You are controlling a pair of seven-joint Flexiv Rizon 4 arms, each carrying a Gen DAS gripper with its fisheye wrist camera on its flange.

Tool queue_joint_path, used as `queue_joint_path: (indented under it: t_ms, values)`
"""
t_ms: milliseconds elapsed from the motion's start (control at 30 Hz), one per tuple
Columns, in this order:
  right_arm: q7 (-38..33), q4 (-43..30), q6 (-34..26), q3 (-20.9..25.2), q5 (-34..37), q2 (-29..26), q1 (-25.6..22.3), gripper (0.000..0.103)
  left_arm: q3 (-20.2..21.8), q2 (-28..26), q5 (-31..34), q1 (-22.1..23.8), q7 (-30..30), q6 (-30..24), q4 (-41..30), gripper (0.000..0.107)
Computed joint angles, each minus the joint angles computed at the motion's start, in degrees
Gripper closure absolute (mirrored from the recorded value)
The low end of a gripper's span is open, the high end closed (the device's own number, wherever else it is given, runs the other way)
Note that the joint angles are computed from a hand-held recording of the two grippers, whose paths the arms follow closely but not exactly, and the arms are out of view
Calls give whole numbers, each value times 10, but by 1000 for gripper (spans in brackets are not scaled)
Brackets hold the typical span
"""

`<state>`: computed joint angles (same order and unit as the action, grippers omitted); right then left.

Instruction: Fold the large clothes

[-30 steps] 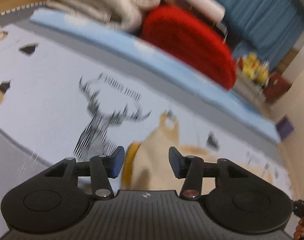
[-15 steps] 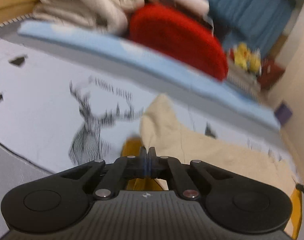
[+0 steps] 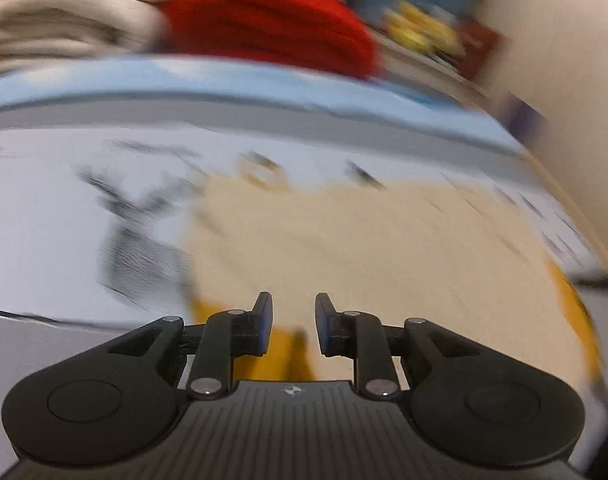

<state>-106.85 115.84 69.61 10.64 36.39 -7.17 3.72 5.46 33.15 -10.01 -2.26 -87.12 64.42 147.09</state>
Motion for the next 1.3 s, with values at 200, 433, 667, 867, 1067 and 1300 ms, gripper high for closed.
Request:
queue_joint_path:
  t_ms: [200,433,667,867,1067,1300]
  values:
    - [84,95,-47,-22,-193,35,20,74,-27,52,96,28,7,-236,-30,82]
    - [81,145,-118,-27,-222,107,21,77,-48,121,133,11,-20,-375,-28,82]
    - [262,226,-80,-10,-397,215,3,76,-106,242,177,39,-210,-413,-58,76]
    - [315,293,-60,-16,-314,398,49,71,-122,354,128,24,-418,-390,-7,76]
    - [367,348,-100,13,-293,514,97,60,-170,362,128,-36,-509,-411,9,76]
    - [384,360,-113,10,-313,525,117,60,-142,352,136,-70,-554,-355,48,57]
